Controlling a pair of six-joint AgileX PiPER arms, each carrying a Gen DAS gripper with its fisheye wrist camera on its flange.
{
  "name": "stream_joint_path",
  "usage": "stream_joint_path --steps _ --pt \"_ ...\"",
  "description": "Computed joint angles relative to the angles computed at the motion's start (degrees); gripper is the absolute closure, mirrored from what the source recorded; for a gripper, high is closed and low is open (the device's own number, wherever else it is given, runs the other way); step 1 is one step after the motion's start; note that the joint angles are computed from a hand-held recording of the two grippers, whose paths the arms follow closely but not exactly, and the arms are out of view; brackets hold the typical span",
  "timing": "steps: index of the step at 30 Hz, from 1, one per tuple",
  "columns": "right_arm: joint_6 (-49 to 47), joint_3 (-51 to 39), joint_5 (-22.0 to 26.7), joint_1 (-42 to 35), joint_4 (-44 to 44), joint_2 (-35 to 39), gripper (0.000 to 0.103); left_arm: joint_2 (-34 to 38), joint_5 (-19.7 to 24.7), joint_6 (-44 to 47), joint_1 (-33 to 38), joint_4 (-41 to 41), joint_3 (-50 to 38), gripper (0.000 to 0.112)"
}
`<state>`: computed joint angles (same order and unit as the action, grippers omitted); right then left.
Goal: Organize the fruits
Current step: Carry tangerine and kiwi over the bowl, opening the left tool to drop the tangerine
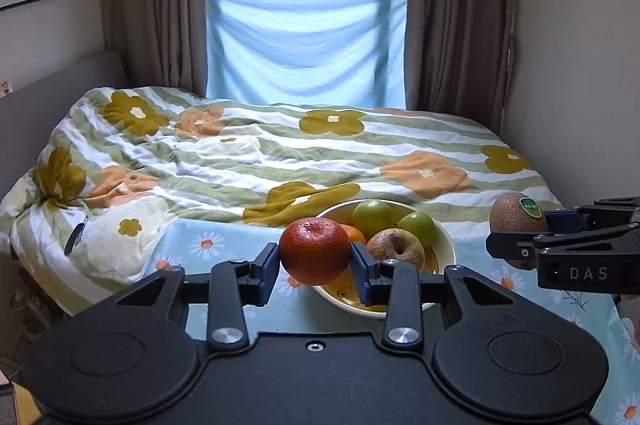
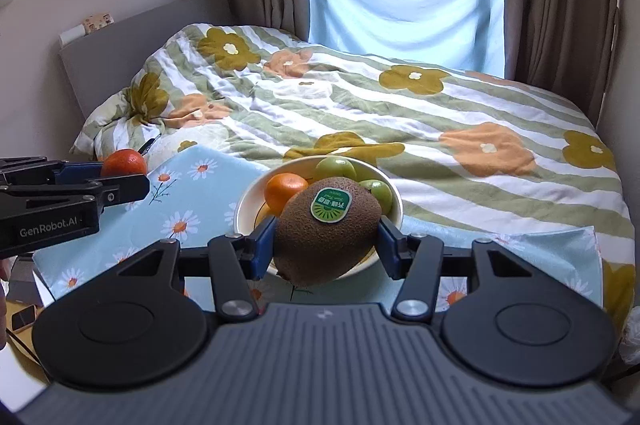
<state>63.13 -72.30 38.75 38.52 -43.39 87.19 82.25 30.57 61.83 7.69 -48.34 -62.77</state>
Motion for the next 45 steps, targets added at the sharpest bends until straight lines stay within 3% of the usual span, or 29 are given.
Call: stream_joint_path --steps 9,17,28,40,42,44,45 --pt "1.34 -14.75 5.09 -1.48 0.79 11.75 0.036 14.94 8.92 11.20 2.37 -3.52 -15.34 0.070" --pt "2.05 -25.01 7.59 -3.54 2.05 20.91 0.036 27.52 13.75 15.22 0.94 -2.79 -28.28 0.070" --pt "0.26 -34.96 10.13 -6.52 4.36 29.59 0.036 41.52 18.94 10.37 -2.35 2.91 -45.25 0.070" --pt "-1.72 -41.93 12.65 -8.83 6.97 34.98 0.036 55.98 30.17 0.57 -5.28 11.08 -69.35 0.069" --pt "-1.94 -42.57 13.02 -9.07 7.10 35.35 0.036 56.89 31.62 -0.26 -5.09 11.29 -71.23 0.063" --pt "-1.87 -42.96 13.30 -9.18 7.07 35.45 0.036 56.08 31.09 1.10 -4.40 9.66 -70.11 0.022" --pt "-2.09 -43.45 13.53 -9.29 7.21 35.60 0.036 54.53 29.60 3.24 -3.87 7.95 -67.35 0.016"
